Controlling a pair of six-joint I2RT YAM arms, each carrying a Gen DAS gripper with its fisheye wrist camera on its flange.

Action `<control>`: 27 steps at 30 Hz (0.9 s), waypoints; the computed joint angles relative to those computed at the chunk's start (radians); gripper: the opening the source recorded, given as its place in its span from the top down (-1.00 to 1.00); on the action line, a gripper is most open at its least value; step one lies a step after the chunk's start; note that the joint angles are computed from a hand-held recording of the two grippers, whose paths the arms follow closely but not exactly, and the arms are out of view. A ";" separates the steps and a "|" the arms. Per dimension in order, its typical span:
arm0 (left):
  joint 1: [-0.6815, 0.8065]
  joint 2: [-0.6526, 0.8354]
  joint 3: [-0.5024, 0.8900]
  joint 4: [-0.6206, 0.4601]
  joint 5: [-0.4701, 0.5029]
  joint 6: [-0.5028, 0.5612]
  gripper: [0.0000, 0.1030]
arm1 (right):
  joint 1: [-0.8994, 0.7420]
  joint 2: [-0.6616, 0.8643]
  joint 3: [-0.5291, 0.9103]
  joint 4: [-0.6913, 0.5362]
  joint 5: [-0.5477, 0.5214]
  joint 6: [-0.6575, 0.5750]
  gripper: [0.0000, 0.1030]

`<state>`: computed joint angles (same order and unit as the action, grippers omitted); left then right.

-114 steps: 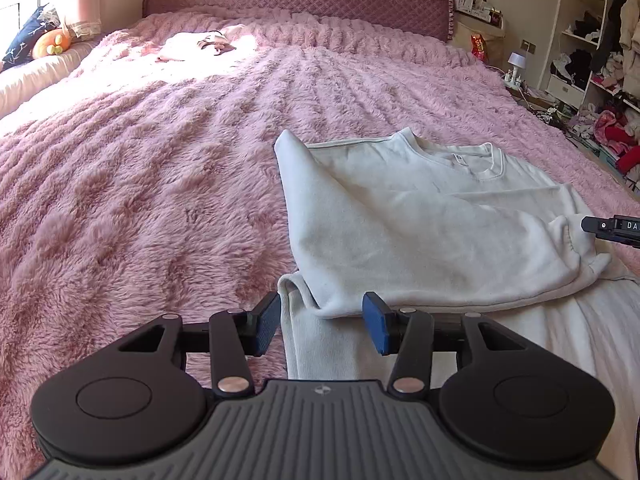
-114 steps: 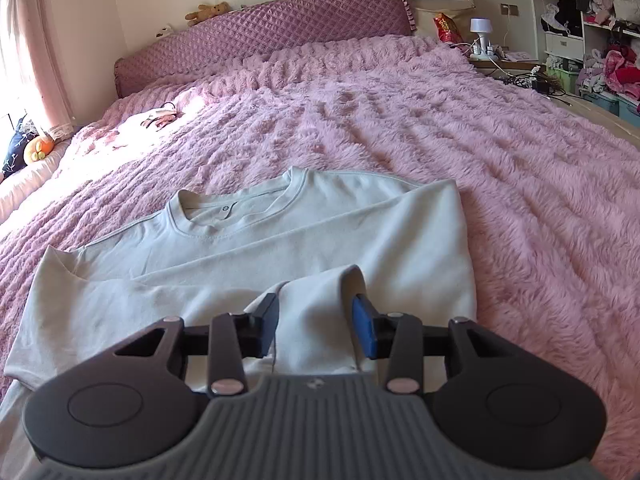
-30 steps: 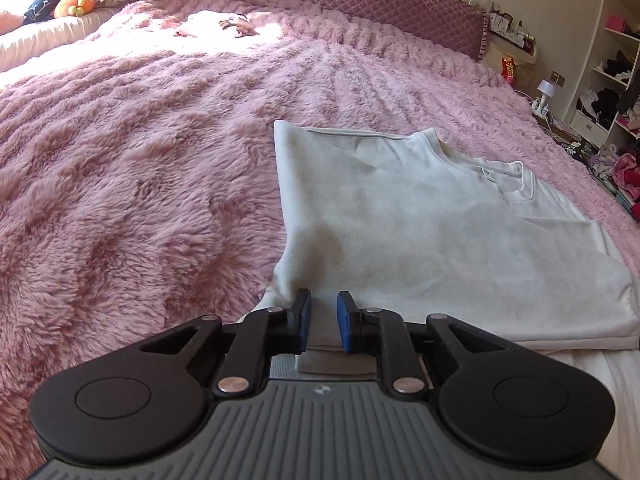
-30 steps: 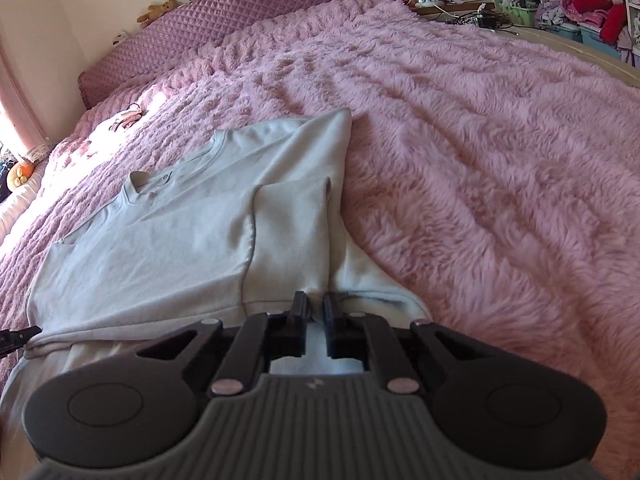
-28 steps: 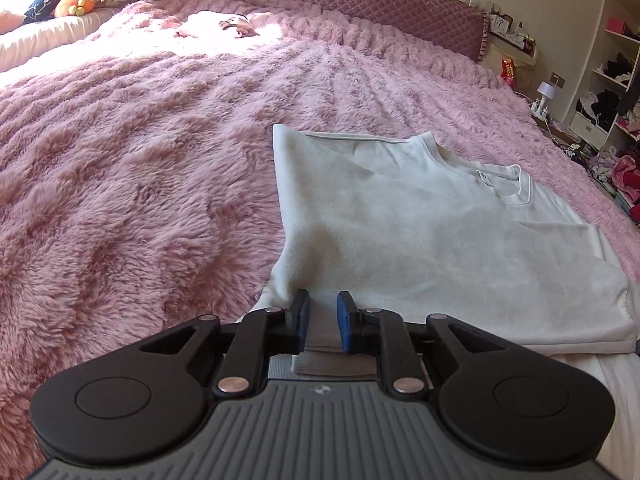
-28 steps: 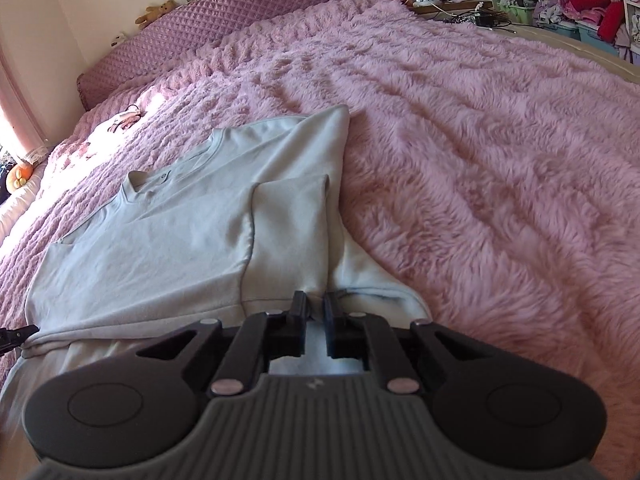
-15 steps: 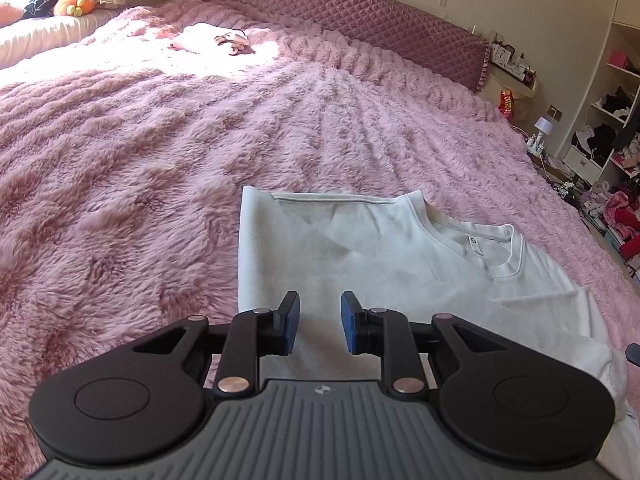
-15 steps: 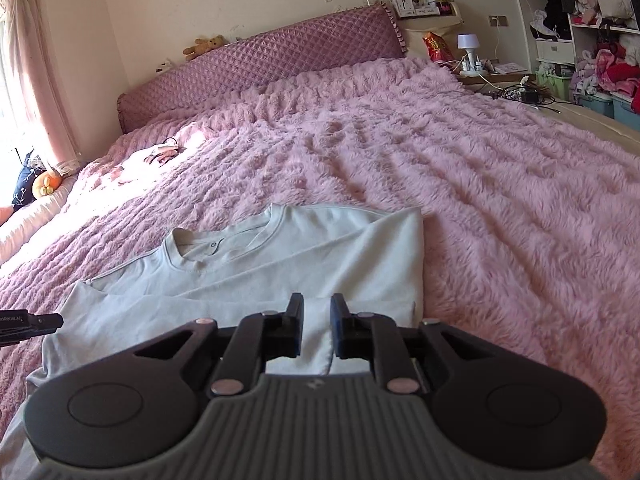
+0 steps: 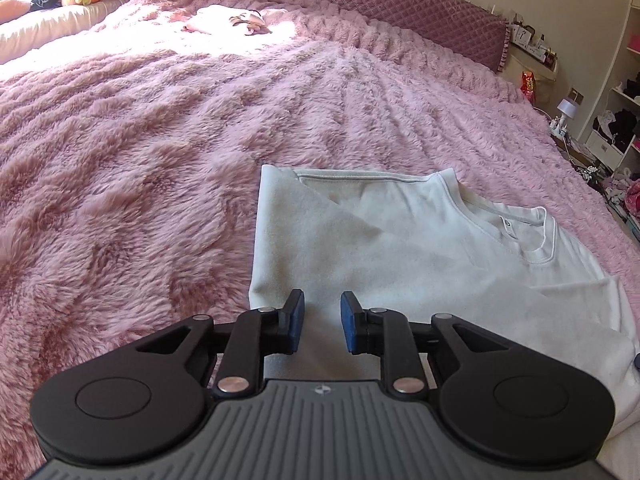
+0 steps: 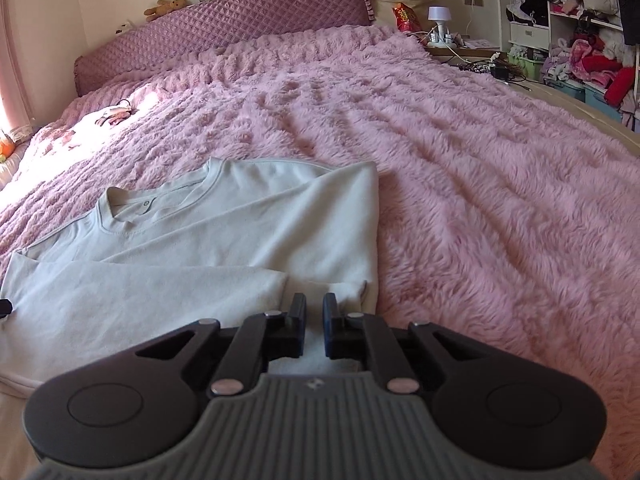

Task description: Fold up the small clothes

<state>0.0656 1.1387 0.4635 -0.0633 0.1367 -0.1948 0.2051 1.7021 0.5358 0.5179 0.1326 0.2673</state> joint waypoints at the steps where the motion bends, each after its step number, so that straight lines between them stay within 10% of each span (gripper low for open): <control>1: -0.005 -0.065 -0.015 -0.032 0.007 0.002 0.47 | 0.006 -0.027 -0.020 0.012 -0.012 0.001 0.80; 7: -0.073 -0.419 -0.090 -0.270 -0.011 0.007 0.18 | 0.110 -0.161 -0.093 -0.033 -0.034 -0.066 0.77; 20: -0.038 -0.363 -0.082 -0.344 0.015 -0.011 0.18 | 0.079 -0.155 -0.140 -0.068 -0.032 0.009 0.69; 27: -0.018 -0.691 0.076 -0.779 0.083 0.011 -0.02 | 0.196 -0.692 -0.231 -0.434 0.020 0.059 0.43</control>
<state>0.0476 0.4473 0.5398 -0.8423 0.2197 -0.1838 0.4007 1.0102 0.3049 0.0835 0.1523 0.3260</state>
